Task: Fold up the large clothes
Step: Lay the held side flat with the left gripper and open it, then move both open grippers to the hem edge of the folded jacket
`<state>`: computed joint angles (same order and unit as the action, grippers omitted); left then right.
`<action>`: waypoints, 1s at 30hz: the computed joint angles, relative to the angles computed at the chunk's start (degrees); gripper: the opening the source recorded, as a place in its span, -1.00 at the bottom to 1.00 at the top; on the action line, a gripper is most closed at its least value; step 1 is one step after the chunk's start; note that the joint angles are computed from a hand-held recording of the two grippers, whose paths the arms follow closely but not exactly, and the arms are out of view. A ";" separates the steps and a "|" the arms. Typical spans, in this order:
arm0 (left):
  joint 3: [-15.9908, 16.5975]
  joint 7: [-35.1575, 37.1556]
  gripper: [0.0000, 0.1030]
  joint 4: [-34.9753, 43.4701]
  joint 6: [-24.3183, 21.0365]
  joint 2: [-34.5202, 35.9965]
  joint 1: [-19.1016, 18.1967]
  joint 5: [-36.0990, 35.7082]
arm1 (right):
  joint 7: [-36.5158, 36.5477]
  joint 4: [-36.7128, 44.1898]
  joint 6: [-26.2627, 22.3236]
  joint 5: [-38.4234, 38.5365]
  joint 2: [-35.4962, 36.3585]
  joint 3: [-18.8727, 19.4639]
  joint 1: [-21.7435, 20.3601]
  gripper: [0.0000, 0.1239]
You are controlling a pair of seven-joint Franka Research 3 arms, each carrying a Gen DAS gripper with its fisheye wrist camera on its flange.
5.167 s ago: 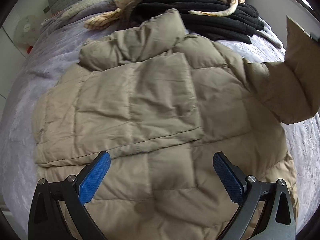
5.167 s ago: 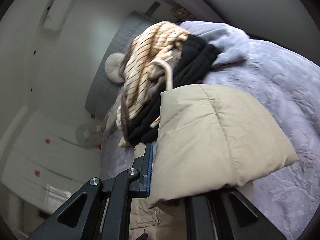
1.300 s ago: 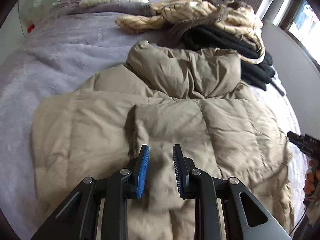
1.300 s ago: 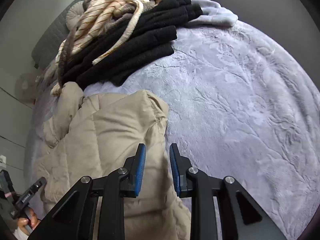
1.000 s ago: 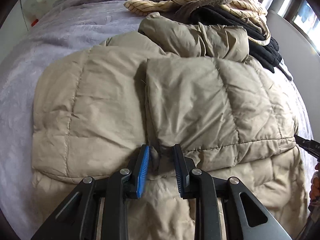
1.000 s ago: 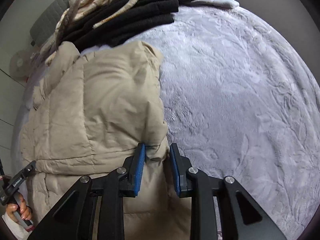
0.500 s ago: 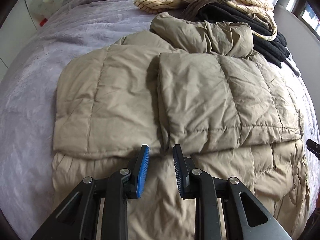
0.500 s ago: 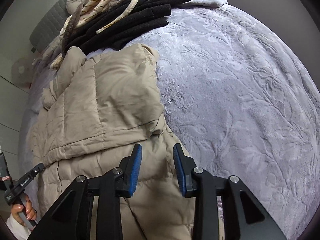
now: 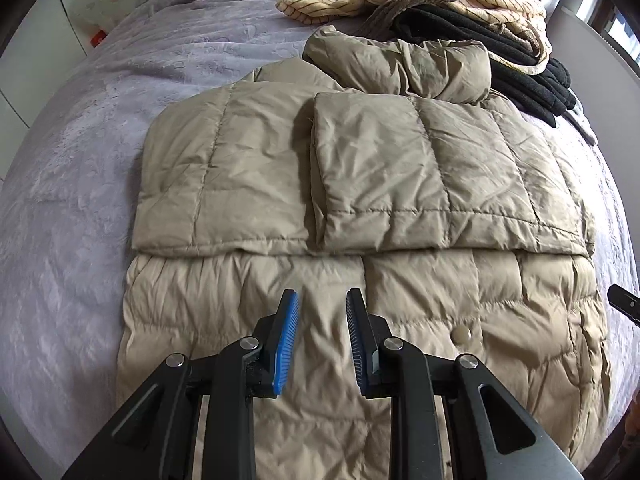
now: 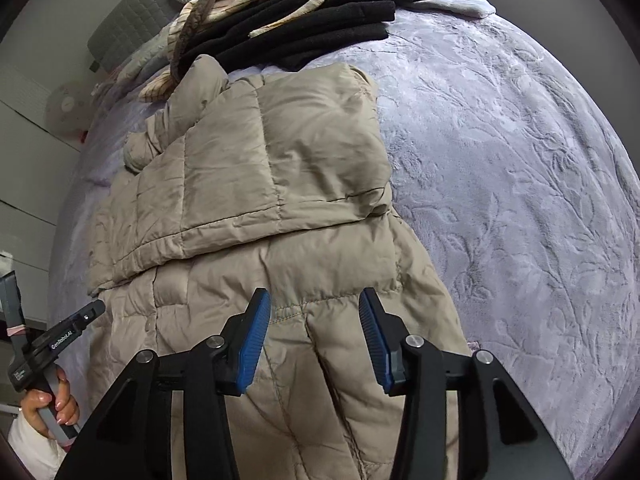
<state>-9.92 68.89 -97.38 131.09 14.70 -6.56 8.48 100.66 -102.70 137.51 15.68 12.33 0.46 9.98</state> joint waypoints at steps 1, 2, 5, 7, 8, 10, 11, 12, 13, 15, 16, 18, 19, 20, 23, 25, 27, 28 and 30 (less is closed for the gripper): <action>-0.01 -0.12 -0.48 -0.30 0.00 -0.29 -0.03 0.03 | -0.41 0.00 -0.30 0.13 -0.30 0.14 0.01 -0.15; -0.04 -0.36 -0.48 -0.80 -0.09 -0.76 -0.07 -0.02 | -0.87 -0.08 -0.47 0.28 -0.57 0.23 0.00 -0.11; -0.11 -1.14 -0.44 -2.17 -0.88 -2.05 -0.09 -0.54 | -2.54 -0.52 -0.76 0.47 -1.74 0.56 0.21 0.03; 0.03 -2.53 0.64 -3.04 -1.42 -2.98 -0.39 0.10 | -3.76 -0.80 -0.91 1.05 -2.56 0.77 0.27 0.04; 0.41 -5.22 1.00 -4.52 -0.35 -4.28 -0.93 2.08 | -4.04 -0.82 -1.16 1.07 -2.88 0.79 0.34 0.04; 0.35 -6.73 1.00 -6.26 0.81 -6.13 -1.16 3.41 | -4.88 -0.91 -1.62 1.68 -3.53 0.85 0.32 0.04; 0.17 -6.71 1.00 -6.00 -0.41 -6.46 -1.22 3.25 | -5.20 -0.93 -1.91 1.96 -3.83 0.85 0.29 0.04; 0.11 -7.23 1.00 -5.95 -1.15 -6.79 -1.32 3.39 | -5.42 -0.99 -2.21 2.17 -4.19 0.84 0.28 0.04; 0.03 -7.71 1.00 -6.03 -1.67 -7.24 -1.40 3.41 | -5.68 -1.04 -2.48 2.48 -4.54 0.83 0.24 0.16; -0.21 -8.37 1.00 -6.08 -2.98 -8.36 -1.73 3.87 | -6.29 -1.67 -2.12 3.31 -5.53 0.89 0.23 0.31; -0.26 -8.62 1.00 -6.24 -3.29 -8.82 -1.83 4.19 | -6.72 -2.14 -1.63 3.69 -6.24 0.90 0.21 0.31; -0.49 -8.98 1.00 -6.38 -4.44 -10.05 -2.15 4.55 | -7.07 -2.67 -1.26 3.84 -7.25 0.91 0.30 0.31; -0.56 -9.09 1.00 -6.46 -4.80 -10.45 -2.24 4.51 | -7.22 -2.85 -1.31 4.11 -7.76 0.91 0.30 0.31; -0.67 -9.22 1.00 -6.64 -5.33 -11.13 -2.35 4.32 | -7.01 -3.10 -1.26 4.08 -8.16 0.93 0.39 0.35; -0.91 -9.90 1.00 -7.05 -6.63 -12.60 -2.69 4.13 | -7.38 -4.35 -0.11 4.54 -9.77 1.00 0.54 0.66; -1.09 -10.47 1.00 -7.60 -7.60 -13.83 -2.96 3.94 | -8.69 -4.76 -0.09 6.11 -10.69 1.06 0.55 0.66; -1.17 -10.96 1.00 -8.02 -8.32 -14.73 -3.12 3.94 | -8.59 -5.11 -0.60 7.27 -11.43 1.07 0.61 0.66; -1.20 -11.07 1.00 -8.35 -8.72 -15.33 -3.19 3.73 | -8.47 -5.34 -0.97 7.64 -11.78 1.10 0.68 0.66; -1.21 -11.11 1.00 -9.06 -9.41 -16.56 -3.27 3.35 | -7.85 -5.76 -1.82 7.40 -12.51 1.15 0.83 0.66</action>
